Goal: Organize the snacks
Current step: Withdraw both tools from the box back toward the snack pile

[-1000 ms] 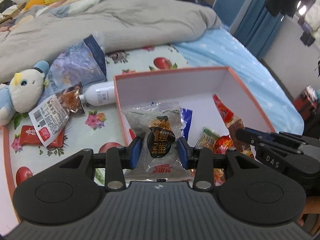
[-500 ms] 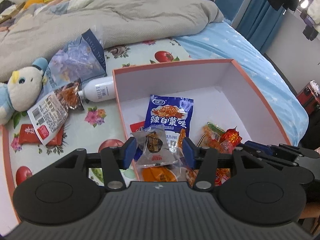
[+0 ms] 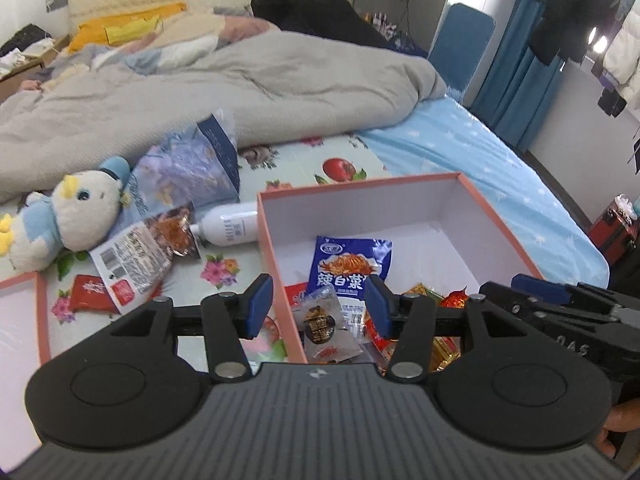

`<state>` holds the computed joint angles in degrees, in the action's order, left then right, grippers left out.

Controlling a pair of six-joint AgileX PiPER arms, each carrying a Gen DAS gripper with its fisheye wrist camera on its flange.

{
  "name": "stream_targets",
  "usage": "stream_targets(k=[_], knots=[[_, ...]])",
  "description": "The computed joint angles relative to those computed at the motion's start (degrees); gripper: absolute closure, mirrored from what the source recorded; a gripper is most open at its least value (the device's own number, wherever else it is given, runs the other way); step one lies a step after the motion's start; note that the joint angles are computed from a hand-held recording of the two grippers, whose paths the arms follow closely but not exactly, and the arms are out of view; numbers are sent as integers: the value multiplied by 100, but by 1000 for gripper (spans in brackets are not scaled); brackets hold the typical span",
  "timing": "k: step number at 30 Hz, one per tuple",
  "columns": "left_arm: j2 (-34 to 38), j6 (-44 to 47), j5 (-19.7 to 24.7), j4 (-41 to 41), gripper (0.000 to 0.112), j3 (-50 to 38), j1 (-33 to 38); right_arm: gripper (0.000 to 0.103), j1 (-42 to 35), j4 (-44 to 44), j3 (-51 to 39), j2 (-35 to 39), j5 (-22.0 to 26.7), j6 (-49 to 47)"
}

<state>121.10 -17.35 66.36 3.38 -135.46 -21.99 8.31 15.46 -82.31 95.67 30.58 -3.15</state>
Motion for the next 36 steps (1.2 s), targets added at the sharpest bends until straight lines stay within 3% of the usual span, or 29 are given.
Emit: stream_targets(k=[8,17,25,36], knots=[[-1450,-297,-954,260,56,1967,101,51,470,-80,260,-552,-334,227],[-2988,-660,-1489,565,56,3909,302,51,1214,-437,619,-1012,-543,671],[-4263,-787,-1675,540,56,5352,837,51,2027,-1105,1012,-1335,-615,1497],[-5569,-427,-1487,110,56,6373,1496,51,3083,-2515,1145,-1674,-441,3081]])
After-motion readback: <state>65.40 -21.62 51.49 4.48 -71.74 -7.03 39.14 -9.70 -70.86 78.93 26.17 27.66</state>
